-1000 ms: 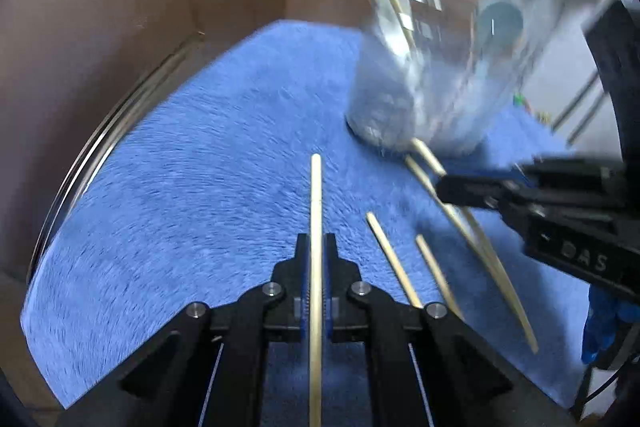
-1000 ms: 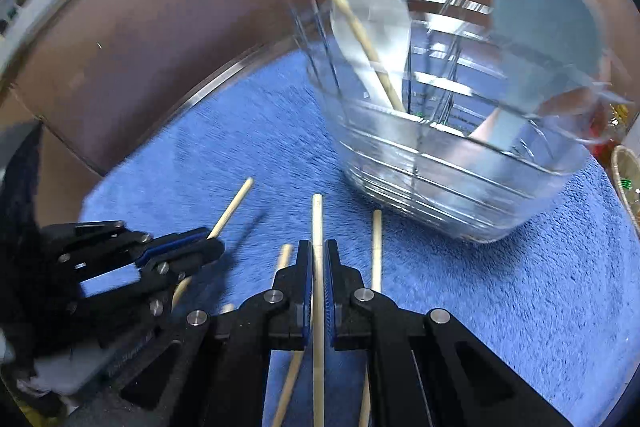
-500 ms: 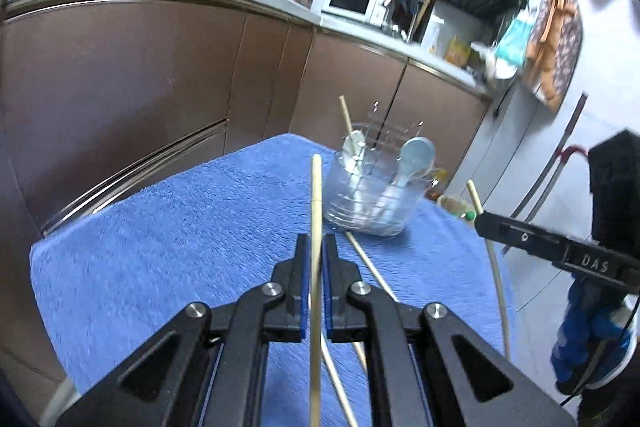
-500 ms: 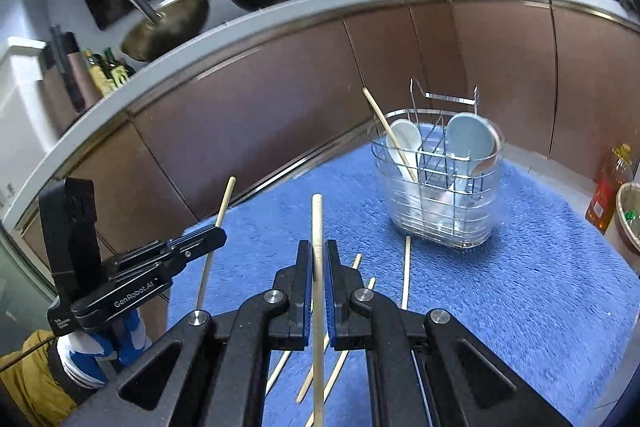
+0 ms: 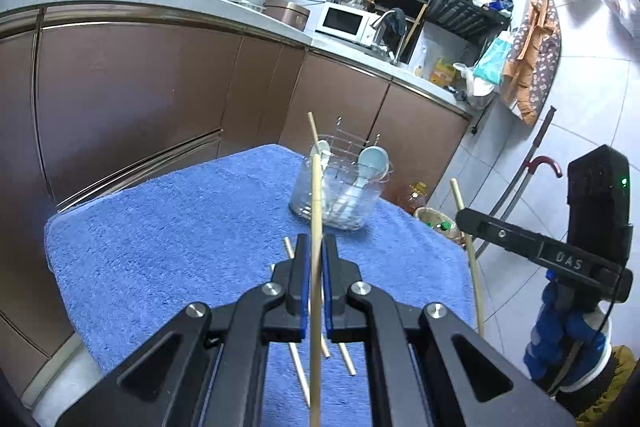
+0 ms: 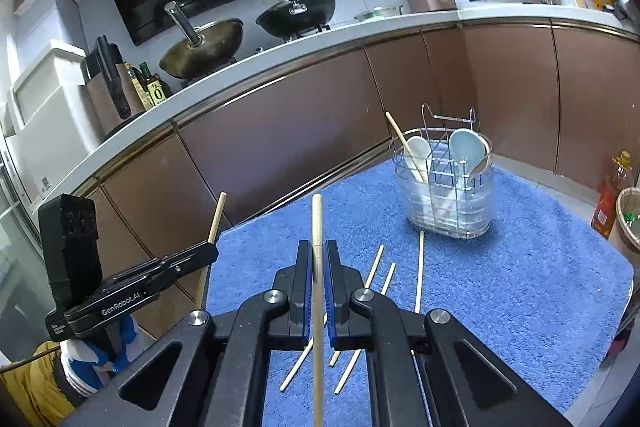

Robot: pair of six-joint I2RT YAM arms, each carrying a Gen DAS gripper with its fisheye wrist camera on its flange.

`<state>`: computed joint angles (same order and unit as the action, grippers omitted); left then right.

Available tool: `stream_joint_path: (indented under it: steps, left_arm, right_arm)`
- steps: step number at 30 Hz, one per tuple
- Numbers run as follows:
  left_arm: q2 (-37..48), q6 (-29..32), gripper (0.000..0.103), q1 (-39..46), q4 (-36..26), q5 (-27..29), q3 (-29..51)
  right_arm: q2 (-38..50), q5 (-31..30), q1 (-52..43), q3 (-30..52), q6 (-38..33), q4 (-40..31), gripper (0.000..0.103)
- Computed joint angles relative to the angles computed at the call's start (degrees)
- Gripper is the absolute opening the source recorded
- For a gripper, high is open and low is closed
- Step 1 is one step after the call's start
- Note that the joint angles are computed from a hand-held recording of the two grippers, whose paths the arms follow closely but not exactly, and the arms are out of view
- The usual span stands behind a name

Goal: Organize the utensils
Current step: 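Lower both chopsticks into the holder and open both tools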

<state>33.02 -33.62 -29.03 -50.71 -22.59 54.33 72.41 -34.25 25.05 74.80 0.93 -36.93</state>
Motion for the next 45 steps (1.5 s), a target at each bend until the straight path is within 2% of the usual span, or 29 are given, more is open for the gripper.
stream_joint_path:
  steps: [3, 7, 13, 18, 25, 28, 33, 36, 40, 41, 42, 43, 44, 45]
  left_arm:
    - [1.19, -0.24, 0.005, -1.79, 0.07, -1.69, 1.9]
    - [6.2, 3.83, 0.005, 2.79, 4.23, 2.61, 5.2]
    - [19.46, 9.23, 0.005, 12.66, 16.53, 12.0, 12.24]
    - [33.99, 9.11, 0.005, 19.15, 29.79, 16.46, 20.67]
    - [51.26, 6.82, 0.005, 23.8, 40.49, 15.0, 31.33]
    - [57.48, 8.43, 0.005, 23.86, 45.73, 11.55, 33.7]
    - [64.36, 10.34, 0.005, 23.74, 52.91, 7.41, 34.39]
    - [66.24, 10.33, 0.005, 23.72, 57.41, 5.39, 31.18]
    - [66.44, 9.36, 0.006, 24.1, 61.88, 5.57, 26.32]
    - [66.31, 9.77, 0.006, 24.19, 62.29, 5.81, 25.67]
    - [66.19, 9.96, 0.009, 24.26, 62.24, 6.26, 25.31]
    - [65.88, 9.76, 0.017, 24.4, 62.05, 6.83, 24.89]
    - [64.98, 9.71, 0.021, 24.53, 62.29, 7.33, 23.67]
    - [64.4, 9.93, 0.024, 24.57, 62.12, 7.56, 23.1]
  right_arm:
    - [0.22, -1.12, -1.31, 0.15, -0.48, 1.06, 0.006]
    - [3.6, -1.3, -2.96, 3.84, -0.75, 3.96, 0.006]
    - [13.04, 0.34, -3.39, 14.5, 1.9, 11.8, 0.006]
    - [23.73, 2.46, -2.73, 24.96, 7.46, 20.75, 0.006]
    - [38.04, 8.28, -1.46, 35.88, 10.45, 31.12, 0.006]
    - [41.93, 10.31, -1.04, 38.02, 10.0, 34.65, 0.006]
    - [45.26, 12.93, -0.76, 37.25, 9.61, 39.71, 0.006]
    - [45.57, 14.71, -0.1, 33.85, 7.94, 41.6, 0.006]
    - [43.15, 16.67, 0.68, 27.03, 5.9, 44.5, 0.008]
    - [42.17, 17.38, 0.8, 25.23, 5.44, 45.23, 0.011]
    - [41.73, 17.41, 0.8, 24.7, 5.13, 44.99, 0.02]
    - [41.07, 17.28, 0.66, 24.0, 5.33, 44.58, 0.024]
    - [40.65, 16.95, 0.4, 23.65, 5.73, 44.32, 0.034]
    - [39.63, 16.89, 0.06, 22.52, 6.47, 44.19, 0.04]
